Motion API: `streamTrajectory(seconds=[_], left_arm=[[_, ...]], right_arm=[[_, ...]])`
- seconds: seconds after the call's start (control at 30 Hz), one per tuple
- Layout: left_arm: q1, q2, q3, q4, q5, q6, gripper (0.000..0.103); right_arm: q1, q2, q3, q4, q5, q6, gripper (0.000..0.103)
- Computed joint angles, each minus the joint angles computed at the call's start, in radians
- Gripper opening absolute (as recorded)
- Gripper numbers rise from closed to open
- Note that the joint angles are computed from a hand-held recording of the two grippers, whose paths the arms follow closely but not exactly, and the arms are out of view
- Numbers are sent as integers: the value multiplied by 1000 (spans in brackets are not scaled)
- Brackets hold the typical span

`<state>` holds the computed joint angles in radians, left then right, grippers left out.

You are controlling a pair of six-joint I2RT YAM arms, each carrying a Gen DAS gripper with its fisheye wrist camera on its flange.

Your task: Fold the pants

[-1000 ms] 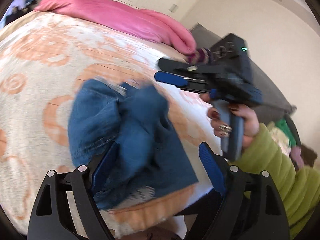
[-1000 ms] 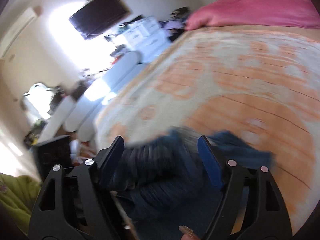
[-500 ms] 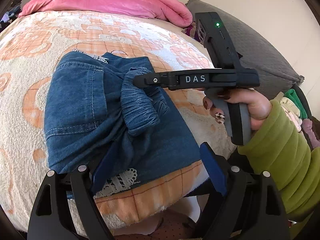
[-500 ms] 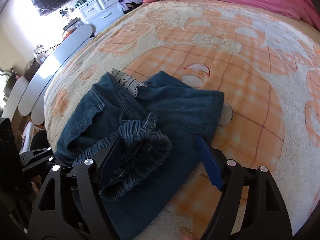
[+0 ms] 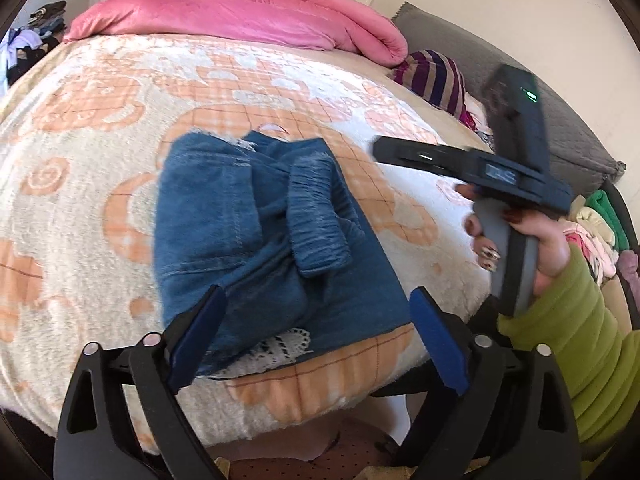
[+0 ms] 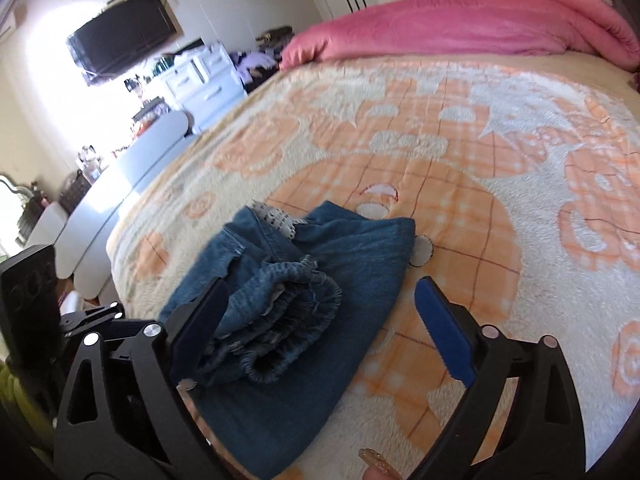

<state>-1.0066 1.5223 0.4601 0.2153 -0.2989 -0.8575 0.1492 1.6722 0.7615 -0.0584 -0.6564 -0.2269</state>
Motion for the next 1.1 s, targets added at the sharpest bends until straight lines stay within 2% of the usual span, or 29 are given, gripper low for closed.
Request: streamTrajectory(seconds=[0.23, 0.3, 0.57, 0.67, 0.83, 0.97, 1.0, 1.03, 1.1], left_arm=[[20, -83, -44, -40, -28, 2, 94], [40, -106, -63, -40, -28, 10, 98], [156, -121, -104, -52, 6, 56, 98], [213, -121, -119, -29, 35, 88, 98], [341, -83, -98, 5, 121, 170, 98], [467, -19, -58, 61, 265, 245, 96], [480, -6, -42, 59, 281, 262, 86], [495, 9, -26, 58, 298, 282, 64], [526, 59, 18, 49, 348, 313, 52]], right_arm=[[-9, -183, -118, -4, -52, -36, 93], [10, -227, -141, -33, -47, -59, 93], [137, -331, -239, -90, 84, -145, 93], [207, -363, -285, -82, 117, -157, 93], [377, -410, -362, 6, 233, -138, 92], [472, -384, -364, 48, 266, -139, 75], [497, -372, -359, 61, 282, -135, 72], [509, -359, -355, 71, 285, -138, 70], [535, -332, -344, 89, 304, -139, 62]])
